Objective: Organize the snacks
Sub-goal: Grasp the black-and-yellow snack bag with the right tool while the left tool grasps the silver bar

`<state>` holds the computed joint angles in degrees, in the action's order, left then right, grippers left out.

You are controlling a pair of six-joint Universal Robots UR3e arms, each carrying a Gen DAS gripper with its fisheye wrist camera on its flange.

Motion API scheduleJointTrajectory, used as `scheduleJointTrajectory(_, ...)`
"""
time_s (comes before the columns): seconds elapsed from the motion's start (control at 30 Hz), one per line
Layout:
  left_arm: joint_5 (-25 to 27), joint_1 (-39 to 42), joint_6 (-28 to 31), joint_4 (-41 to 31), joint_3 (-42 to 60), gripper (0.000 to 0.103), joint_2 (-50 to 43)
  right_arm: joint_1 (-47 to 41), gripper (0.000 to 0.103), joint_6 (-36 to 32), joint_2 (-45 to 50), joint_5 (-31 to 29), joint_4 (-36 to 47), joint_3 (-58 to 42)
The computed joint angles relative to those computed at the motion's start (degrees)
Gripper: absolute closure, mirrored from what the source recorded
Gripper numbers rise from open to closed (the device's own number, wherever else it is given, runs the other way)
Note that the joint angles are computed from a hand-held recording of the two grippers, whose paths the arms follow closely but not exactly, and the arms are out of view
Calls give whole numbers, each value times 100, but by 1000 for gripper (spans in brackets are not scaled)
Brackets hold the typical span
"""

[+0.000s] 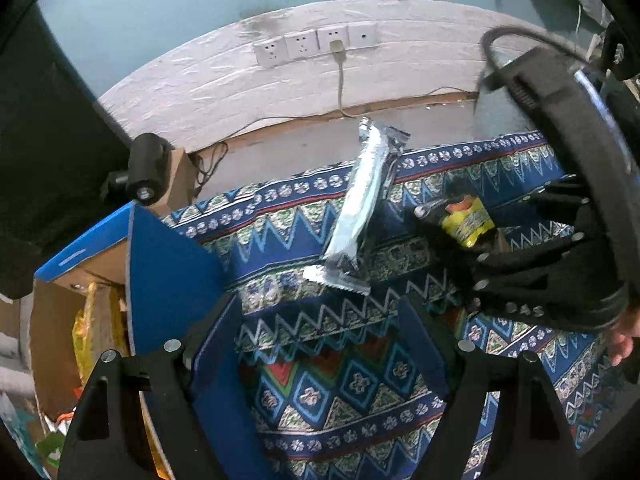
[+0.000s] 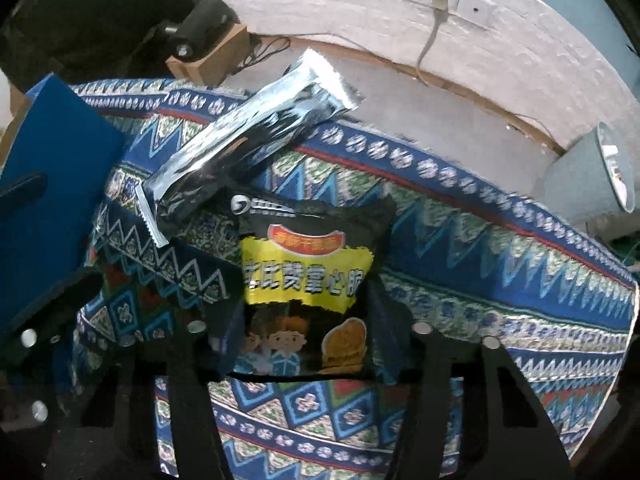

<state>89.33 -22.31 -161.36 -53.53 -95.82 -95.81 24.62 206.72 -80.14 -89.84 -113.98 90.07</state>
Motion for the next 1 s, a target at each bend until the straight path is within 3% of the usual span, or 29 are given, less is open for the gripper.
scheduleJointTrajectory(0.07,-45,-50,25,-63,165,21,-146,-149,63,-22,-218,36,55,104)
scheduleJointTrajectory(0.23,5,-239,50,-97,632,21,-629,-459,64,-219,-434,234,-36,405)
scheduleJointTrajectory(0.33,44,-320,59,-153,986,21,-993,-457,58,-297,-398,215,-19,413)
scheduleJointTrajectory(0.47,199,-421,23,-274,1516,21,-1537,-483,40,-215,-431,151,-75,672)
scheduleJointTrajectory(0.57,278,-517,36,-291,1793,21,-1817,-603,36,-222,-555,227,-232,958)
scheduleJointTrajectory(0.7,429,-656,70,-284,2185,21,-2206,-683,33,-152,-663,295,-450,1271)
scheduleJointTrajectory(0.93,345,-567,-172,-323,2400,21,-2546,-312,37,-48,-511,-133,-578,1190)
scheduleJointTrajectory(0.97,328,-548,-208,-323,2384,23,-2561,-287,38,-51,-506,-156,-568,1182)
scheduleJointTrajectory(1.0,264,-509,-230,-309,2338,30,-2549,-266,38,-42,-516,-173,-560,1186)
